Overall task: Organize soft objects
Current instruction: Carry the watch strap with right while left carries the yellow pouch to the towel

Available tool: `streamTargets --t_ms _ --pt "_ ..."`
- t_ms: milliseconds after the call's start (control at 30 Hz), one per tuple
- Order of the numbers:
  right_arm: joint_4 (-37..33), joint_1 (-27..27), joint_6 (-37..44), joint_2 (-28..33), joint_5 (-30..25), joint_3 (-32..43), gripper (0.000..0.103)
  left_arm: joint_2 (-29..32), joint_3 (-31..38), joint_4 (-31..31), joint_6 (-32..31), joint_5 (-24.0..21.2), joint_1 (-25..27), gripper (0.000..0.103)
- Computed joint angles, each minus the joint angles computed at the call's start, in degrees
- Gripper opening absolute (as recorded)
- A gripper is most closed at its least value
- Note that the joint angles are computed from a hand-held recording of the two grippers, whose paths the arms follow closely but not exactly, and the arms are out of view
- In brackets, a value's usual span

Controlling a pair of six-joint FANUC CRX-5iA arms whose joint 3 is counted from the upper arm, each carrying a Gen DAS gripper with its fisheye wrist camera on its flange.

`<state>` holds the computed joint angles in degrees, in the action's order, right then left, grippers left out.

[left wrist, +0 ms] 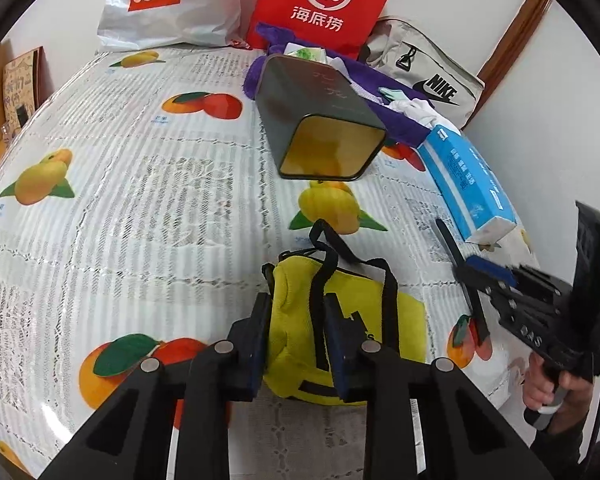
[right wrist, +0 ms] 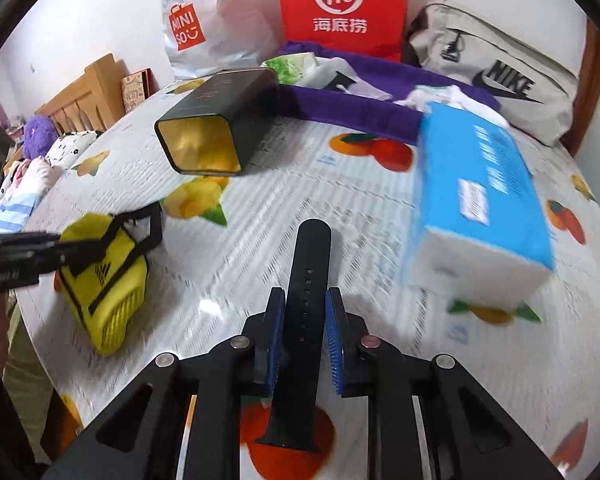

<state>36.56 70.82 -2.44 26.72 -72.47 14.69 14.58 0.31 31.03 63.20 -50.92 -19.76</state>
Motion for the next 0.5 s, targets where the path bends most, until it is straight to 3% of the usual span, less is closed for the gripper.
streamTargets --t_ms 500 --pt "1.5 5.3 -11.9 -8.2 -2.9 -10.5 0.02 -1.0 1.0 -0.3 -0.3 0.0 -3.1 0.017"
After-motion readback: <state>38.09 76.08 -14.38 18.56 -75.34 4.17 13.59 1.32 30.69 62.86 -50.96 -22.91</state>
